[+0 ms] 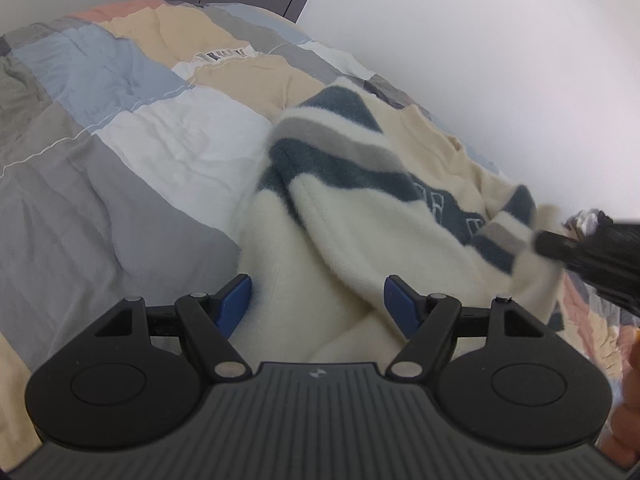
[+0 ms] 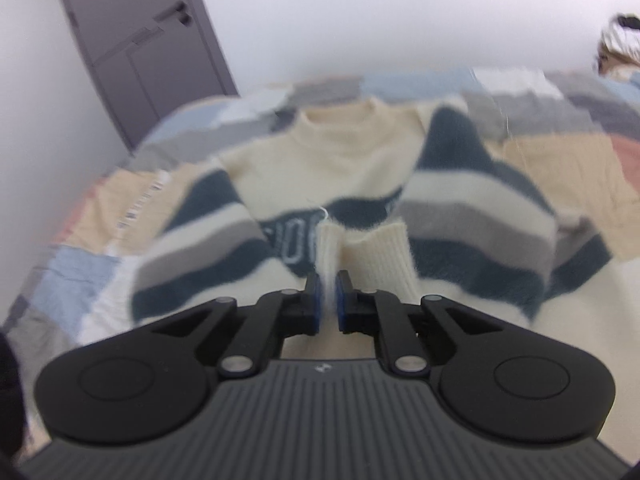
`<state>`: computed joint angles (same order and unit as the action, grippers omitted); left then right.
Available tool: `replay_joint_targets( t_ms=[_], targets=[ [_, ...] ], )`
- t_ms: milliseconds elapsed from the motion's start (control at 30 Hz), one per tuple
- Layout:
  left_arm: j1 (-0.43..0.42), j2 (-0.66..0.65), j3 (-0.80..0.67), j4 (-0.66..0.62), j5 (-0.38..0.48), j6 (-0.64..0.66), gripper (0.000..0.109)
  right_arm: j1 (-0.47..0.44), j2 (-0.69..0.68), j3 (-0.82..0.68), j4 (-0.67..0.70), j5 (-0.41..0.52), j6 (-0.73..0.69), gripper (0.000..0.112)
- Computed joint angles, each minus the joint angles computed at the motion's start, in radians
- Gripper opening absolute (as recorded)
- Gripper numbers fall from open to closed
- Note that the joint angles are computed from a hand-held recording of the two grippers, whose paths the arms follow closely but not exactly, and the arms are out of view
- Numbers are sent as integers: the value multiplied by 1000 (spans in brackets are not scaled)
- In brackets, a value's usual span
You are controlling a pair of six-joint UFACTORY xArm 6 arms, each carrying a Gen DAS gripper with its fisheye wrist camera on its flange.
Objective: Fold large clothes
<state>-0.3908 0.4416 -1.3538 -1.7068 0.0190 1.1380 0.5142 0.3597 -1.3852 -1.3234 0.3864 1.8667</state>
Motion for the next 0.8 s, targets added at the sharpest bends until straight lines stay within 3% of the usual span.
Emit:
replay_joint_targets(
  t_ms=[100, 200, 367, 433, 533, 700, 767, 800],
  targets=[
    [4, -20, 18, -29, 12, 17, 77, 36, -124, 136, -73, 36, 27, 11],
    [-4, -37, 54, 37, 6, -37, 77, 46, -225, 284, 30, 24, -42, 11],
    [-20, -47, 89, 145, -13, -128, 77, -25, -323, 498, 227, -171, -103, 12],
    [-19, -53, 95, 163, -12, -141, 77, -56, -340, 555, 241, -264, -94, 13],
    [-5, -76, 114, 153, 15, -137, 77, -66, -356, 599, 246, -326, -103, 16],
    [6, -116, 141, 80, 30, -89, 77, -53, -420, 638, 275, -289, -151, 38],
    [-1, -133, 151, 71, 26, -73, 77, -80, -455, 654, 154, -304, -56, 52],
    [-3, -147, 162, 77, 29, -74, 77, -87, -473, 655, 56, -302, 39, 54]
  ],
)
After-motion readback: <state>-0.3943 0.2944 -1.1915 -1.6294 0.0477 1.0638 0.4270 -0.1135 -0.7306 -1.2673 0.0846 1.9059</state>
